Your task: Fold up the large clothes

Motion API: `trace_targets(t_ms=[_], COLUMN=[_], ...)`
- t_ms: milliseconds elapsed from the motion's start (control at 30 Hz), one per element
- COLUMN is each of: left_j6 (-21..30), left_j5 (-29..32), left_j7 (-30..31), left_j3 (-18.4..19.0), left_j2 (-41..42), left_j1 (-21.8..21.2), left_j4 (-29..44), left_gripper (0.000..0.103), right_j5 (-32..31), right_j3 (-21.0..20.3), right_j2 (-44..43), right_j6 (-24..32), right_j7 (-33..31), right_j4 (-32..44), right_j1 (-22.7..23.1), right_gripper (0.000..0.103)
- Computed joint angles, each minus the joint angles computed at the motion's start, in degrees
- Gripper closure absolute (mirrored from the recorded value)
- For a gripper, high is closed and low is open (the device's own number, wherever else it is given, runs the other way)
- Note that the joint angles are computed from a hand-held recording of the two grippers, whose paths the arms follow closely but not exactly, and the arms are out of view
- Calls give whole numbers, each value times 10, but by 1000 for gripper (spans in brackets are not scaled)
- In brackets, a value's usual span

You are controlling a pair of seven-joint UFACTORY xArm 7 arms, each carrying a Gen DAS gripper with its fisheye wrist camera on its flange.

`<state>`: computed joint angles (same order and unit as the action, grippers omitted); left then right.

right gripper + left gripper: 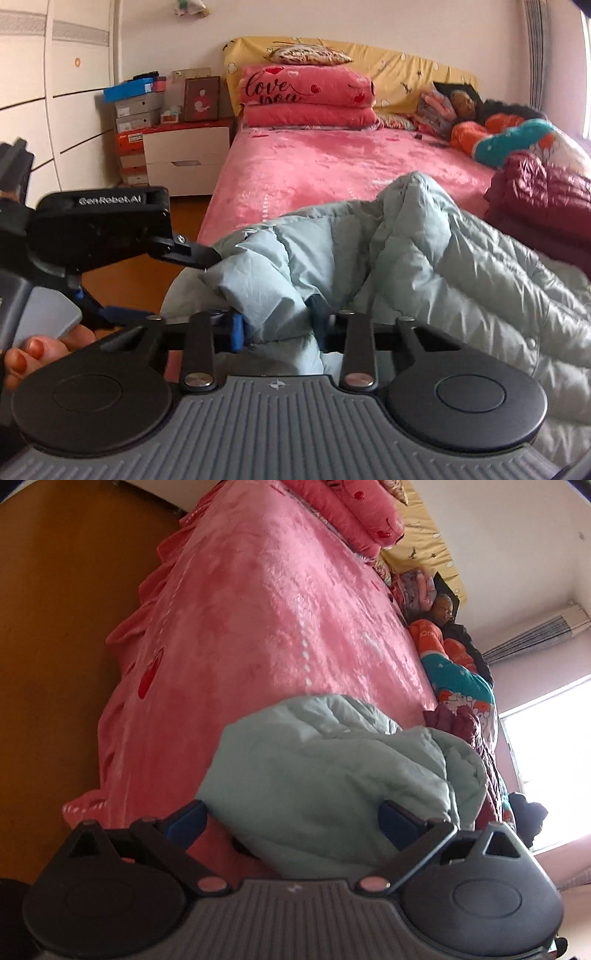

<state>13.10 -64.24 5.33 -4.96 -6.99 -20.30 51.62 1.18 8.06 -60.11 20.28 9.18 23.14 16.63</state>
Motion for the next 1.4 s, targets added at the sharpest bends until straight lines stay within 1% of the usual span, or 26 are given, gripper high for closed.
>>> trace_targets(t_ms=[67, 100, 133, 200, 367, 467, 500, 533, 567, 600, 667, 700, 733, 767, 833, 867, 1000, 1067, 1100, 1133, 1167, 1200, 1233, 1267, 1300, 1400], left_j6=[10, 12, 12, 16, 39, 38, 33, 25, 18, 9, -12, -20, -31, -44, -75, -90, -140, -176, -194, -215, -236, -258, -284, -303, -318, -354], left_j5=[-9, -8, -8, -12, 47, 69, 78, 85, 86, 83, 94, 87, 84, 76, 54, 38, 52, 62, 56, 36, 38, 50, 81, 109, 127, 158], left_j7=[1, -4, -6, -2, -47, -57, -59, -58, -51, -40, -40, -31, -27, -16, 16, 34, 33, 37, 45, 69, 71, 65, 44, 23, 13, 5], left_j3=[1, 0, -2, -3, -9, -14, -16, -19, -20, -22, -25, -25, -26, -27, -28, -28, -39, -53, -66, -103, -129, -145, -186, -210, -211, -182], left_j2=[5, 7, 8, 11, 23, 31, 33, 34, 35, 37, 40, 40, 43, 44, 49, 55, 93, 121, 133, 150, 166, 184, 203, 218, 232, 263], left_j1=[0, 2, 2, 3, 15, 16, 16, 16, 14, 12, 10, 8, 6, 4, 0, -2, 11, 24, 35, 66, 88, 100, 135, 155, 156, 130], left_j4=[6, 8, 9, 12, 22, 29, 29, 30, 30, 31, 33, 32, 35, 37, 46, 56, 107, 145, 165, 190, 210, 232, 247, 259, 272, 303], left_gripper=[4, 4, 4, 3, 3, 5, 7, 14, 24, 31, 56, 62, 71, 78, 84, 86, 89, 89, 89, 89, 89, 89, 89, 89, 89, 89], right_j5=[13, 33, 29, 41, 75, 88, 92, 97, 102, 107, 114, 118, 122, 129, 144, 150, 186, 207, 213, 219, 226, 237, 249, 256, 263, 294], right_j3=[-15, -10, -29, -36, -53, -66, -73, -79, -86, -92, -103, -109, -115, -119, -130, -134, -149, -152, -155, -155, -154, -154, -153, -152, -149, -150], right_j2=[-15, -24, -58, -78, -139, -172, -181, -190, -200, -207, -220, -227, -232, -235, -250, -255, -272, -278, -271, -270, -268, -265, -258, -246, -233, -189], right_j6=[15, 21, 52, 68, 102, 121, 127, 132, 138, 143, 154, 160, 165, 166, 176, 180, 171, 170, 172, 173, 176, 176, 171, 167, 164, 141], right_j7=[2, 11, 8, 13, 38, 49, 53, 56, 58, 58, 56, 55, 54, 54, 53, 52, 47, 47, 43, 40, 40, 39, 37, 32, 29, 15], right_j4=[-2, -4, -7, -7, -2, 11, 17, 23, 28, 34, 44, 49, 53, 54, 56, 58, 37, 24, 25, 18, 12, 3, -8, -13, -19, -38], right_j1=[15, 11, 27, 29, 22, 10, 4, 0, -2, -4, -7, -8, -9, -8, -2, 0, 26, 43, 52, 58, 64, 74, 87, 97, 106, 145], right_gripper=[80, 82, 83, 88, 91, 91, 91, 91, 91, 92, 92, 92, 92, 91, 91, 91, 91, 91, 91, 91, 91, 91, 91, 91, 91, 91])
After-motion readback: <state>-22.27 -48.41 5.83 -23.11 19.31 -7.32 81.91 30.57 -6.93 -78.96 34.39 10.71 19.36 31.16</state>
